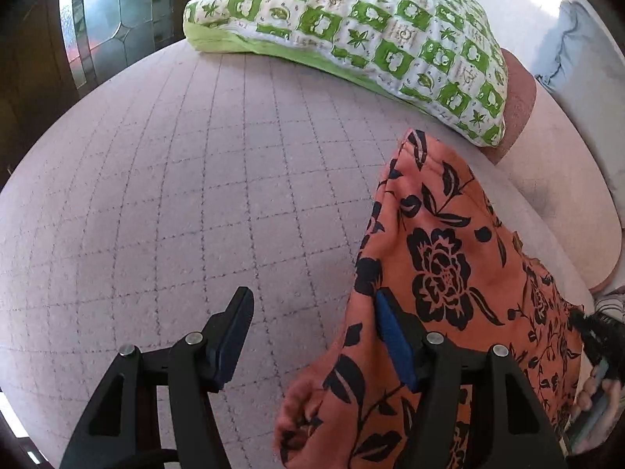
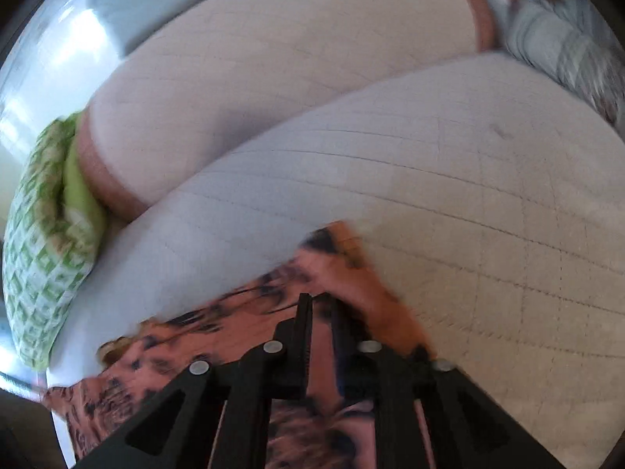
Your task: Fold small clothes
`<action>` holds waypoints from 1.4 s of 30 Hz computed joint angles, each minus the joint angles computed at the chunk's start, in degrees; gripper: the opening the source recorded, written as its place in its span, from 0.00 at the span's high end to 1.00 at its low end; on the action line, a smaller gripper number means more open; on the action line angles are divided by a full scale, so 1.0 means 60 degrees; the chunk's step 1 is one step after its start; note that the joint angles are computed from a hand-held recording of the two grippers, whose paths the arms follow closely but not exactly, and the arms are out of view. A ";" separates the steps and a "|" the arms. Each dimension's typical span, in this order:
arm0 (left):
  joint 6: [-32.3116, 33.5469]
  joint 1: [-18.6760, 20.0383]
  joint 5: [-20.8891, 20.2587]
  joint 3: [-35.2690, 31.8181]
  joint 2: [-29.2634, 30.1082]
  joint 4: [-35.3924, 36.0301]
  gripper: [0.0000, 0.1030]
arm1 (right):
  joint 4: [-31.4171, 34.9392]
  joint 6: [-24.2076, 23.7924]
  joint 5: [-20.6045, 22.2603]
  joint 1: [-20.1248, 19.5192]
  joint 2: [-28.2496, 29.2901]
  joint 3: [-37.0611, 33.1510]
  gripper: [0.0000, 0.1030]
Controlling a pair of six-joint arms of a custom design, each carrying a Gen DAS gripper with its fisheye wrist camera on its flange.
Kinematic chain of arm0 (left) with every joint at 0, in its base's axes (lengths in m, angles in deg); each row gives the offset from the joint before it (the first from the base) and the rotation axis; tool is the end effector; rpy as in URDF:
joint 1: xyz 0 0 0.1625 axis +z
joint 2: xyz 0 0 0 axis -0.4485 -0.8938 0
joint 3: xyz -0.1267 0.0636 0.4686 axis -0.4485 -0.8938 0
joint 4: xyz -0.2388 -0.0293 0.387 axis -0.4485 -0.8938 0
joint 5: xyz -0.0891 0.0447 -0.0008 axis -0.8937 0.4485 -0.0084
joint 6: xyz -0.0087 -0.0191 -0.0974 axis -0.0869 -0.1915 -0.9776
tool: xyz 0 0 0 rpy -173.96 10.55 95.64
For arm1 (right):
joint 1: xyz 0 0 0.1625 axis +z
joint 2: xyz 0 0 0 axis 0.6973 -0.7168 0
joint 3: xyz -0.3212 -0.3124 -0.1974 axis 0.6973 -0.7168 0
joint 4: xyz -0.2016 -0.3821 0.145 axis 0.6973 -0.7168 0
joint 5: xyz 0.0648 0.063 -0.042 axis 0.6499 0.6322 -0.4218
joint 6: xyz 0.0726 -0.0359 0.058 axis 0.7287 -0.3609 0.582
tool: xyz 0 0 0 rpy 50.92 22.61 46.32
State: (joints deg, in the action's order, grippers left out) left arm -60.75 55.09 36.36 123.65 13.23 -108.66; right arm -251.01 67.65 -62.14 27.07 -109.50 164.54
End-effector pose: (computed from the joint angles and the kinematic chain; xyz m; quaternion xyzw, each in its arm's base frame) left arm -0.2697 -0.3825 0.0611 -0.1378 0.8785 -0.3370 0.3094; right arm -0.0636 -0.5380 0.3887 -0.0319 -0.9319 0.2965 0.2065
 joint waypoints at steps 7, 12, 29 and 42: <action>0.0085 -0.0214 -0.0083 0.0102 -0.0278 0.0467 0.37 | 0.2938 -0.0994 0.1404 0.1706 0.0218 0.0618 0.88; 0.0541 -0.0206 -0.0317 0.0391 -0.0343 0.0172 0.36 | 0.3407 -0.0165 0.2017 0.2248 0.1543 0.0428 0.88; 0.0892 -0.0311 0.0068 0.0250 -0.0459 0.0574 0.34 | 0.1663 0.0460 0.2265 0.1889 0.1029 0.1082 0.88; -0.0922 -0.0034 -0.0187 -0.0372 -0.0105 0.3395 0.32 | 0.4040 -0.2335 0.2492 -0.1429 -0.3191 0.3070 0.90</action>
